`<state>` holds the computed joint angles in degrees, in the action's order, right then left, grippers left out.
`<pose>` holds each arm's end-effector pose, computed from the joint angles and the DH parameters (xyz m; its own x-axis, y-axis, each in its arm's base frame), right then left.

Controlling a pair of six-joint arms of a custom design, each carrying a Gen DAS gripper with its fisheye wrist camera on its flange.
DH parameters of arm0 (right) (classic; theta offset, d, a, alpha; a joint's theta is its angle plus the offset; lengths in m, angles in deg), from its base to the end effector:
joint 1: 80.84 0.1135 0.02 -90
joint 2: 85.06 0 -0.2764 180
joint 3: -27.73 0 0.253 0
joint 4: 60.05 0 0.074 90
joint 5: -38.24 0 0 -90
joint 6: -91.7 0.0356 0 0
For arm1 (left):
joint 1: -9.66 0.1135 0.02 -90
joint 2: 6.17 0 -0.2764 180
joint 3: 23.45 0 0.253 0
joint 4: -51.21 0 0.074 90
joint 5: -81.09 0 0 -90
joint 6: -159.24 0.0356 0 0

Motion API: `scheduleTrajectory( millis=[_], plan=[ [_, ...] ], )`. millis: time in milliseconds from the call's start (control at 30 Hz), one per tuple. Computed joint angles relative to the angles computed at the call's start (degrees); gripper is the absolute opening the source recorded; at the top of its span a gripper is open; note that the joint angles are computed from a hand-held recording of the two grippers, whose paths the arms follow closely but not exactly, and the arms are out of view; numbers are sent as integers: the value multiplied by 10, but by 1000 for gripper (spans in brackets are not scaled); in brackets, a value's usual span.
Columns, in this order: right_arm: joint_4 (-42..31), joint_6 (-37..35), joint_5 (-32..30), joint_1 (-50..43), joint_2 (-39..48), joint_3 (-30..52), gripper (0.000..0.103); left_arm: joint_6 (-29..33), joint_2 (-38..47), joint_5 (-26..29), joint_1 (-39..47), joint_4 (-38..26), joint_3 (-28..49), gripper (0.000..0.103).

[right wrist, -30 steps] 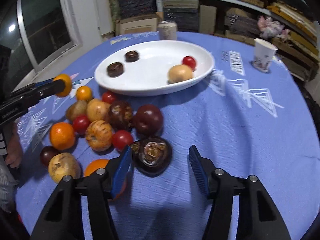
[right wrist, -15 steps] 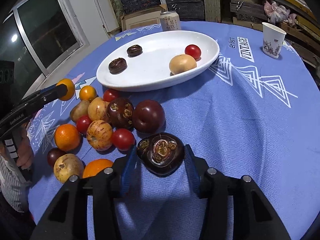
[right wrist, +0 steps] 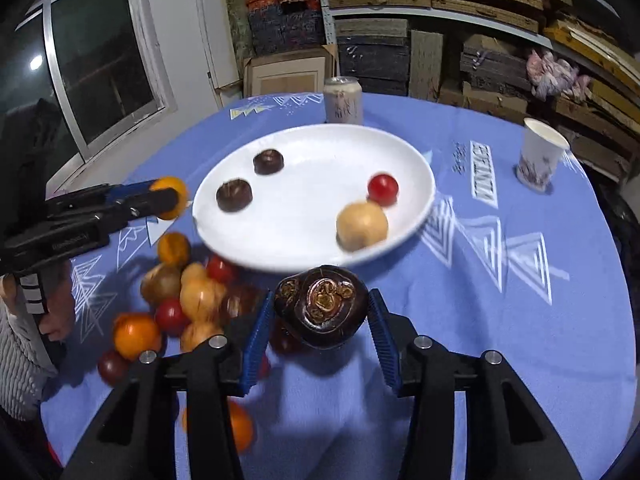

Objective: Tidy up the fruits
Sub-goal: 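Carry both fruits onto the white plate and open both tools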

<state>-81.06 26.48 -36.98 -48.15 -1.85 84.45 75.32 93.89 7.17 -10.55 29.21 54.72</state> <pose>0.2465 0.1474 0.1952 -0.7215 0.0186 -0.6922 -0.0824 0.9902 0.1124 0.3542 -0.1409 0.2163 -0.5919 0.3264 -0.7370 0.5853 0.8027 -0.1146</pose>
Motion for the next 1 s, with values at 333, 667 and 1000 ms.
scheduleTrajectory(
  millis=[333,667,1000],
  plan=[
    [21,-56,-13,-31,150,127,70,-24,140,-48,-37,-53,155,40],
    [114,30,14,-3,-41,-64,97,-16,-50,-19,16,24,-54,69],
    [210,252,104,144,-230,-266,97,60,-206,-45,-4,22,-261,69]
  ],
)
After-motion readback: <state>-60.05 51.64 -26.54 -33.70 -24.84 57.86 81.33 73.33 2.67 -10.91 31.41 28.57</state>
